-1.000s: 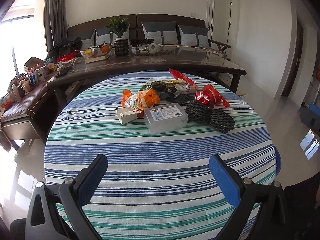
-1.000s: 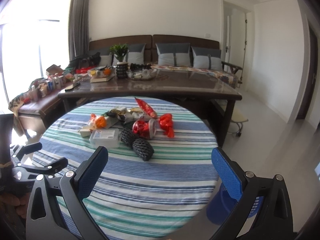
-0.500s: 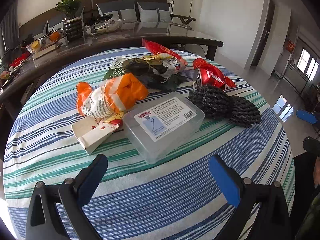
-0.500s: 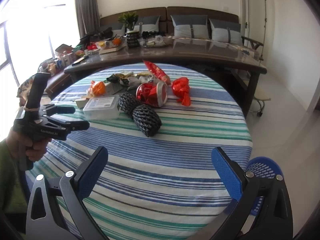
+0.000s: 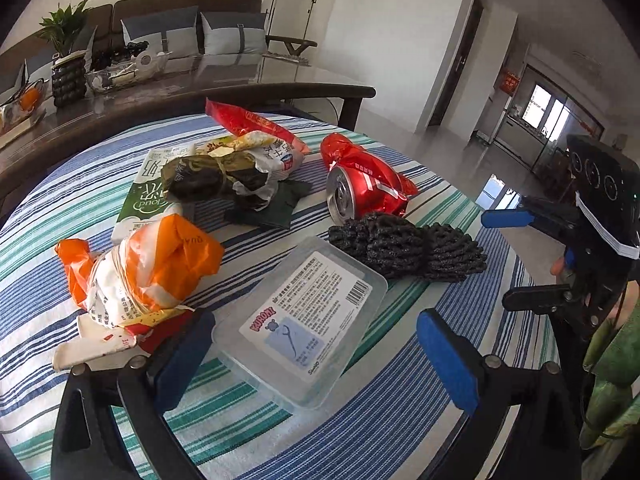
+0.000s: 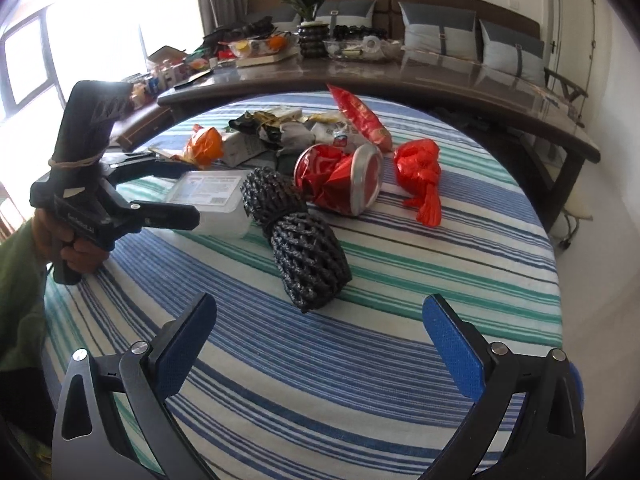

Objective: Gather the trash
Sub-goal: 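Grasp the black scouring-pad bundle with the right gripper while the left gripper grasps the clear plastic box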

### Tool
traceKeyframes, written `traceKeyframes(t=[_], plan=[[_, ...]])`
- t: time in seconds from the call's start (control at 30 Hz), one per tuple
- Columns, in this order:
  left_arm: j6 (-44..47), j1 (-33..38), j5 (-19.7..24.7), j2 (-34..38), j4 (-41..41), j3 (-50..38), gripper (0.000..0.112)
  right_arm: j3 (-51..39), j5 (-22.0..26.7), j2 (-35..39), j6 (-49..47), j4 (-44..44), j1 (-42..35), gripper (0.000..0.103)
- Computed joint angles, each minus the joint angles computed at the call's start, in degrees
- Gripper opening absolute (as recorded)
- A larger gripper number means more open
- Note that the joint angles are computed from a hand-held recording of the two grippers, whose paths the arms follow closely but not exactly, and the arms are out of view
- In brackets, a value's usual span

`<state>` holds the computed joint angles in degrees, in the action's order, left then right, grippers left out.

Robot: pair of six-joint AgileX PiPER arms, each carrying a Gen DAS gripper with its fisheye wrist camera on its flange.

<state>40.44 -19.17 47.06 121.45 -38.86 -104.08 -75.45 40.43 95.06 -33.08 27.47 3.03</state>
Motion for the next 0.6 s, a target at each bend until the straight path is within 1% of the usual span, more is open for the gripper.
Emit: traceKeyframes(t=[0.07,0.1,0.13,0.17,0.2,0.27,0.3,0.33,0.37,0.4,0.47,0.5,0.53,0.6], plan=[[2.21,-0.43,1.54,-0.99,0.21,1.16,0.102,-5.77,5.13,4.13,-0.54,-0.14,-0.17,0.102],[3.11,-0.62,1.92,-1.71,0.42,2.04,0.102,-8.66,7.68,6.25,-1.23,0.08,-0.38,0.100],[3.87,-0.89,1.61,-2.63,0.50,3.30,0.102,-10.79,9.30,7.73,-1.45,-0.40,-0.24,0.095],[4.00,-1.25,0.65,-3.57,0.82,4.47,0.102,-12.71,10.19,9.06,-1.41,-1.40,0.21,0.092],[3.65,-1.62,-0.56,-4.23,1.27,5.29,0.102,-14.26,10.55,10.15,-1.13,-2.59,0.76,0.086],[1.17,-2.31,-2.45,-4.23,2.92,5.14,0.102,-17.08,11.58,12.26,-1.07,-3.72,1.53,0.082],[-1.23,-2.66,-2.94,-3.58,4.71,4.18,0.102,-18.54,12.68,13.37,-0.92,-4.03,1.81,0.075],[-3.60,-3.03,-3.27,-2.86,6.71,3.25,0.102,-20.01,13.98,14.49,-0.41,-4.59,2.01,0.056],[-5.43,-3.43,-3.38,-2.23,8.34,2.49,0.102,-21.10,15.24,15.24,0.28,-5.13,2.09,0.043],[-6.88,-3.75,-2.76,-1.53,9.72,1.50,0.102,-21.14,16.11,15.15,0.47,-4.95,1.95,0.041],[-7.59,-4.30,-2.40,-1.22,11.01,1.14,0.101,-18.37,16.98,12.43,0.47,-5.03,1.28,0.041],[-7.05,-4.57,-2.20,-1.39,10.88,1.31,0.093,-16.91,17.72,10.90,0.82,-5.66,1.00,0.041],[-6.81,-4.76,-1.62,-1.41,10.98,1.27,0.081,-15.30,18.60,9.28,0.99,-5.87,0.52,0.041],[-6.50,-4.90,0.96,-1.41,10.85,0.93,0.064,-12.07,21.26,5.96,1.32,-5.69,-0.81,0.041]])
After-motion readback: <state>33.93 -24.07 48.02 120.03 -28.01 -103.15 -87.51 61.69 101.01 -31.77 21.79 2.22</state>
